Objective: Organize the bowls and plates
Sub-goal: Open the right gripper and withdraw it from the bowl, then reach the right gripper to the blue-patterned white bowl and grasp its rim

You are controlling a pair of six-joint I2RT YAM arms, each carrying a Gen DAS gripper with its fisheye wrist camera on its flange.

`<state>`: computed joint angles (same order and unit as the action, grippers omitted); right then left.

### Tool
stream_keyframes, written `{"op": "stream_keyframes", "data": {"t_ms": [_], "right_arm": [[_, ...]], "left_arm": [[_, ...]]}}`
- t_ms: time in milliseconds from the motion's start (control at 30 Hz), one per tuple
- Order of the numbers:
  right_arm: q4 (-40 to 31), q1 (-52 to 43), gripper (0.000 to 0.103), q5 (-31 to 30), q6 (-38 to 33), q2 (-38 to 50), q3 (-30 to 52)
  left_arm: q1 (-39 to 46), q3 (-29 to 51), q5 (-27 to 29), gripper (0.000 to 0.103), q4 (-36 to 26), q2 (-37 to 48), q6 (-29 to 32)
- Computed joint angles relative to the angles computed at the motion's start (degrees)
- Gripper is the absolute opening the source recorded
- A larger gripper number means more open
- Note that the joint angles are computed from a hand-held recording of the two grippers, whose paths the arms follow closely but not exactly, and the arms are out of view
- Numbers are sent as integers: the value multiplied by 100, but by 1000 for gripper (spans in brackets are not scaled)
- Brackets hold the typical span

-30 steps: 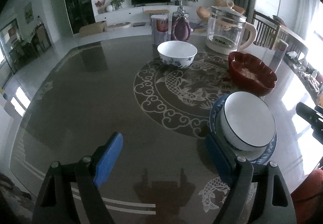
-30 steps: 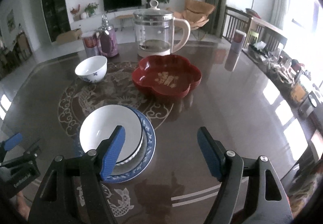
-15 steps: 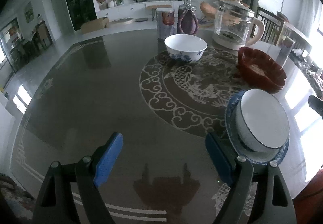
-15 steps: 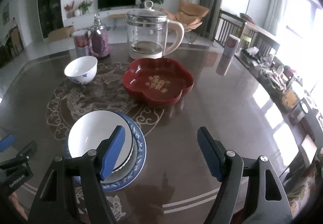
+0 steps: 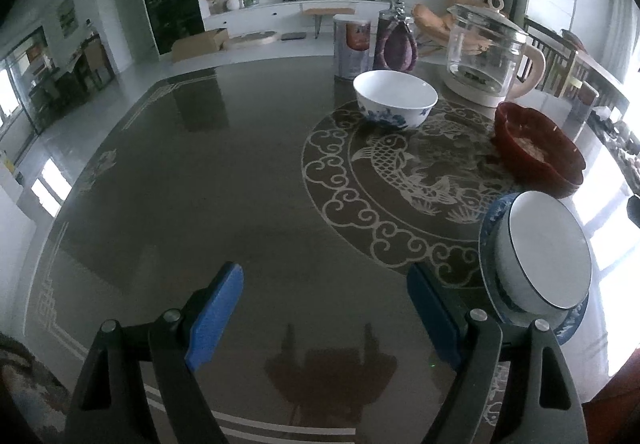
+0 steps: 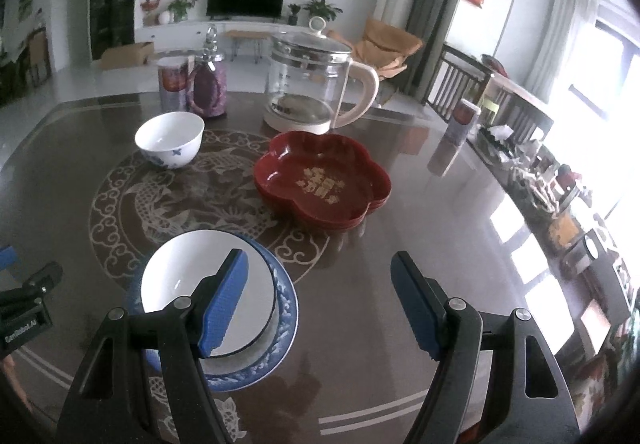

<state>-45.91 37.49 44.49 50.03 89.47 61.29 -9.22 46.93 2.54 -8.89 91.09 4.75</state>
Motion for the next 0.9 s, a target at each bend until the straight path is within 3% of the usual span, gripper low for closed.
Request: {"op": "stream_keyframes", "data": {"t_ms": [700, 800, 900], "right_arm": [[162, 1, 77, -19, -361, 294, 304], [560, -223, 77, -449, -916, 279, 329], [995, -820, 77, -1336, -1608, 272, 566]], "left_arm": [[262, 347, 137, 84, -94, 427, 54], [374, 1122, 576, 84, -649, 830, 161], [577, 2517, 1202, 84, -1501, 1543, 100]]}}
